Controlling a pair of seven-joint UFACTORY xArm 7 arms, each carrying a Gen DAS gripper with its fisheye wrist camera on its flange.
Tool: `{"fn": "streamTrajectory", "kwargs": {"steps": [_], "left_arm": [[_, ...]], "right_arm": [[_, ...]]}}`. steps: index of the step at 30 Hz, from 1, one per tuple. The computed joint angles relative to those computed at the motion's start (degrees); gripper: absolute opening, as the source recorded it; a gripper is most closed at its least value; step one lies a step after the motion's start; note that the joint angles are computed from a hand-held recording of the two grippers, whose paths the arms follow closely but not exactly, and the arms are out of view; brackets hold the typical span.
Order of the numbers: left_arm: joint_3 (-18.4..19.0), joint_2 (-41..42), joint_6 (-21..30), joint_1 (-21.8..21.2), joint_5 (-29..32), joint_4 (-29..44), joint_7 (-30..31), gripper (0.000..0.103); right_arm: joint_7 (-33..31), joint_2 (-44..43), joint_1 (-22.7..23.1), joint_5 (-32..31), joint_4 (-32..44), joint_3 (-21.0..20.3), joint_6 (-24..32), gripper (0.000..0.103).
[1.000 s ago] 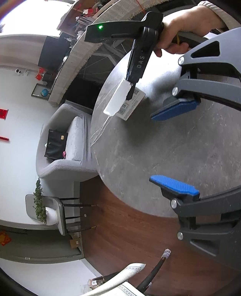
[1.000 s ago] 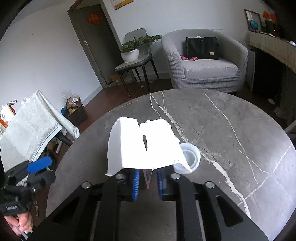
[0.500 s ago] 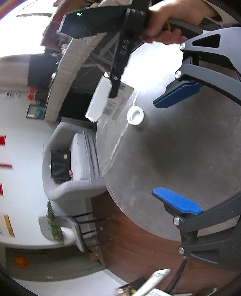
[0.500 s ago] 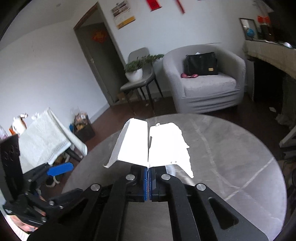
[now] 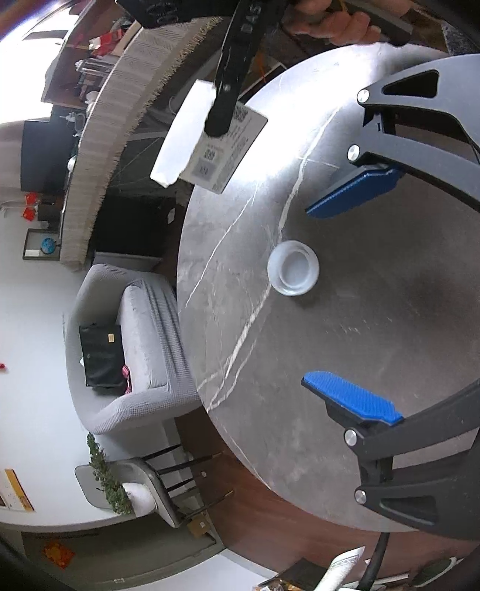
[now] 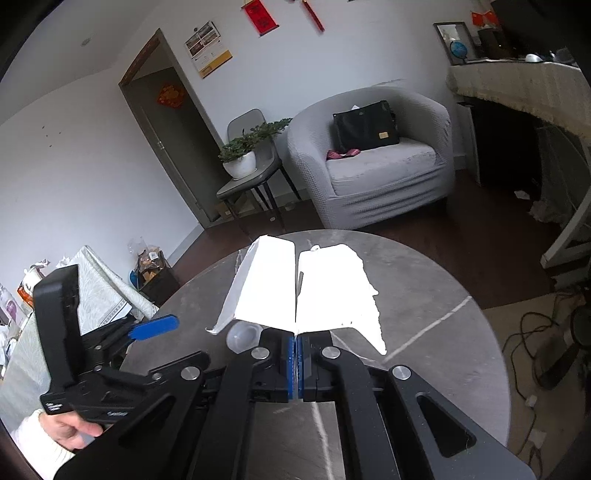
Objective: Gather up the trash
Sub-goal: 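Grasp the torn white box with the right tool while the left tool grasps the small white lid, then drop the white lid into the green bin with the left tool while the right tool carries the box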
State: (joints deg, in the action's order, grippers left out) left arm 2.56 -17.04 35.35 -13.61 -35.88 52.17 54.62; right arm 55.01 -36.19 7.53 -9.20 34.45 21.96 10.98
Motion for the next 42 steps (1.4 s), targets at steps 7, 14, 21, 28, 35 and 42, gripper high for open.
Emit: {"fn": "streamTrajectory", "kwargs": {"steps": [7, 14, 21, 28, 35, 42], "left_arm": [[-2.7, 2.6, -2.5, -0.6, 3.6, 0.5, -3.3, 0.071], [-4.1, 6.4, -2.8, -0.5, 7.0, 2.9, -7.1, 0.053], [-4.2, 5.6, -2.3, 0.0, 6.8, 2.4, -8.5, 0.042], [-2.5, 1.5, -1.1, 0.1, 6.7, -0.7, -7.7, 0.042], [1.8, -4.7, 2.4, 1.4, 5.1, -5.0, -5.0, 0.042], [6.1, -11.4, 6.0, 5.0, 5.7, -9.0, -3.6, 0.042]], "right_arm": [[-0.8, -3.6, 2.0, 1.6, -3.5, -2.4, 0.7, 0.001], [-2.3, -4.2, 2.9, 2.9, -4.3, -3.6, 1.1, 0.001], [-2.6, -5.2, 3.0, 3.6, -4.3, -3.2, 1.9, 0.001], [-0.8, -4.8, 2.7, 3.3, -2.8, -0.6, 2.9, 0.001], [3.0, -3.3, 2.0, 1.7, -0.3, 3.1, 4.5, 0.001], [7.7, 0.4, 1.5, -1.7, 3.8, 7.7, 5.3, 0.001]]}}
